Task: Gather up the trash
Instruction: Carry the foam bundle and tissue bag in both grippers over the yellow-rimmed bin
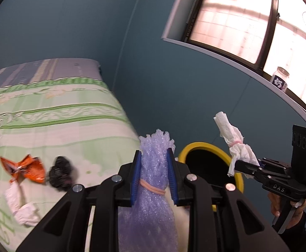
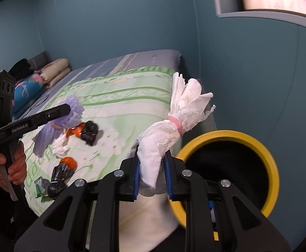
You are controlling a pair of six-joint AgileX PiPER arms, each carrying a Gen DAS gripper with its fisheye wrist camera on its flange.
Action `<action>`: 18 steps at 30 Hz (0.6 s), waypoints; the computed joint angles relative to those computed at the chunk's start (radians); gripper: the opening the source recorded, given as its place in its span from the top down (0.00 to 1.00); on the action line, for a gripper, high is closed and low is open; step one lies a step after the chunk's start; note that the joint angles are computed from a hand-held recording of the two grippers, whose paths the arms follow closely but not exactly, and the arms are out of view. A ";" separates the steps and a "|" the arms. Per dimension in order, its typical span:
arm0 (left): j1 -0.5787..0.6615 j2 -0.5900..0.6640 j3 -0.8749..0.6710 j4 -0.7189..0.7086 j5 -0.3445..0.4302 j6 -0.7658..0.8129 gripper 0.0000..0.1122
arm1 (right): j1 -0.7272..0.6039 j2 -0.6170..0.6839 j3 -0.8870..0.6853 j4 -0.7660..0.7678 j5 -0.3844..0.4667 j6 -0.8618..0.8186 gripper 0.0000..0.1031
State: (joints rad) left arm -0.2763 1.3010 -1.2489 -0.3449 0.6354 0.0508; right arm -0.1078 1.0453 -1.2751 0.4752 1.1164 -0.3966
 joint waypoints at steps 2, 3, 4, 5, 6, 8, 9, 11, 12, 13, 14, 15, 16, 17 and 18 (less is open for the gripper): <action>-0.031 0.036 -0.025 0.004 -0.010 -0.010 0.80 | -0.069 0.007 -0.005 0.033 0.014 -0.037 0.82; -0.048 0.063 -0.045 0.002 -0.015 -0.013 0.80 | -0.088 0.009 -0.006 0.042 0.017 -0.047 0.82; -0.062 0.078 -0.054 0.004 -0.020 -0.020 0.80 | -0.116 0.015 -0.007 0.054 0.021 -0.062 0.82; -0.077 0.101 -0.068 0.002 -0.026 -0.024 0.80 | -0.142 0.022 -0.009 0.066 0.024 -0.078 0.82; -0.089 0.117 -0.079 0.002 -0.029 -0.028 0.80 | -0.170 0.023 -0.005 0.081 0.031 -0.099 0.82; -0.119 0.158 -0.104 0.010 -0.039 -0.043 0.80 | -0.211 0.036 -0.003 0.098 0.038 -0.128 0.82; -0.132 0.180 -0.119 0.006 -0.041 -0.046 0.80 | -0.231 0.044 -0.001 0.108 0.039 -0.141 0.82; -0.148 0.212 -0.138 -0.004 -0.045 -0.050 0.80 | -0.261 0.058 0.006 0.123 0.038 -0.160 0.82; -0.157 0.225 -0.148 -0.010 -0.049 -0.053 0.80 | -0.278 0.065 0.010 0.131 0.039 -0.171 0.82; -0.167 0.242 -0.160 -0.022 -0.054 -0.051 0.80 | -0.294 0.070 0.016 0.139 0.039 -0.182 0.82; -0.180 0.260 -0.172 -0.022 -0.059 -0.056 0.80 | -0.308 0.076 0.021 0.144 0.038 -0.195 0.82; -0.188 0.272 -0.181 -0.019 -0.061 -0.060 0.80 | -0.315 0.075 0.027 0.145 0.037 -0.200 0.82; -0.200 0.294 -0.196 -0.021 -0.064 -0.059 0.80 | -0.321 0.076 0.033 0.144 0.034 -0.202 0.82; -0.201 0.305 -0.204 -0.030 -0.062 -0.052 0.80 | -0.331 0.081 0.039 0.146 0.033 -0.211 0.82; -0.207 0.322 -0.219 -0.033 -0.059 -0.052 0.80 | -0.336 0.082 0.043 0.145 0.033 -0.214 0.82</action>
